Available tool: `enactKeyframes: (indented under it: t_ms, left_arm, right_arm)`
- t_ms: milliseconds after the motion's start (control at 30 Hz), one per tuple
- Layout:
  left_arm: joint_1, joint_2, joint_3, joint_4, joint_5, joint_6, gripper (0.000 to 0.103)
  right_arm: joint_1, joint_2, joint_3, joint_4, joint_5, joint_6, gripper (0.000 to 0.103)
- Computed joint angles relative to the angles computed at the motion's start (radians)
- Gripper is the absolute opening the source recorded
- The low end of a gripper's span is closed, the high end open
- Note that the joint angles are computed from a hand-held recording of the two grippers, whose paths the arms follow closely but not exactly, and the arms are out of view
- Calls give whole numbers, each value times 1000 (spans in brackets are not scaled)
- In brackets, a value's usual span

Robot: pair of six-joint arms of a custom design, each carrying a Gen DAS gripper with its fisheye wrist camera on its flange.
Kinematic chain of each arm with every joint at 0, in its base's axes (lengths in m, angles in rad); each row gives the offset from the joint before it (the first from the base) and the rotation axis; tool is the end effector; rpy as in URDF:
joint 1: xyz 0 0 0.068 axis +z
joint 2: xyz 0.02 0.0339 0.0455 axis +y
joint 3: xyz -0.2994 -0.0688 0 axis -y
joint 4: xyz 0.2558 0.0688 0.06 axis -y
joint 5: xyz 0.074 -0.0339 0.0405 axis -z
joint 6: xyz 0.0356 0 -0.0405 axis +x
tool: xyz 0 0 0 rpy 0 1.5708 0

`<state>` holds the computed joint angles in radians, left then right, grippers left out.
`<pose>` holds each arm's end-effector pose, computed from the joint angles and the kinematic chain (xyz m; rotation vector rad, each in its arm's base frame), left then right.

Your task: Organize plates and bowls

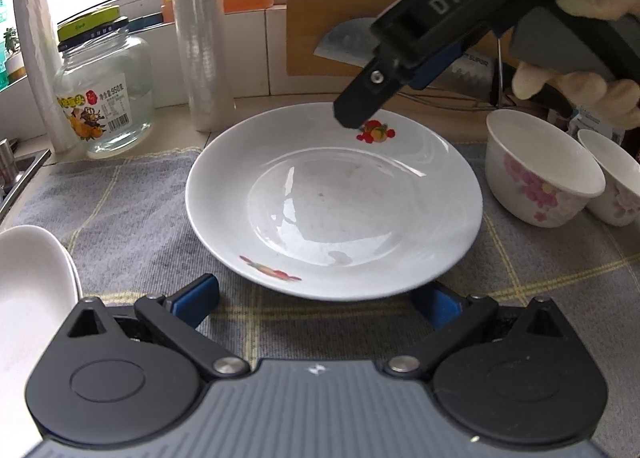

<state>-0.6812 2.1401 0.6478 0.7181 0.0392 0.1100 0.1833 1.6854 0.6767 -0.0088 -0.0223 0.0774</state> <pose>0.2629 -0.2149 0.0388 0.9305 2.1774 -0.3252 0.2938 0.0553 0.1332 -0.1454 2.5890 0.1244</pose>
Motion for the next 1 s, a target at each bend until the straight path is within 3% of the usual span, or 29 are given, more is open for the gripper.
enactKeyframes:
  t_ms: [333,1000]
  left_arm:
    - [6,33,-22,94,14,14,103]
    - [41,47,-3,81,101,76,102]
  right_arm:
    - [-10,108,73,-4,-38,-39,103]
    - [-1,196,145,-38,-57,-42,103]
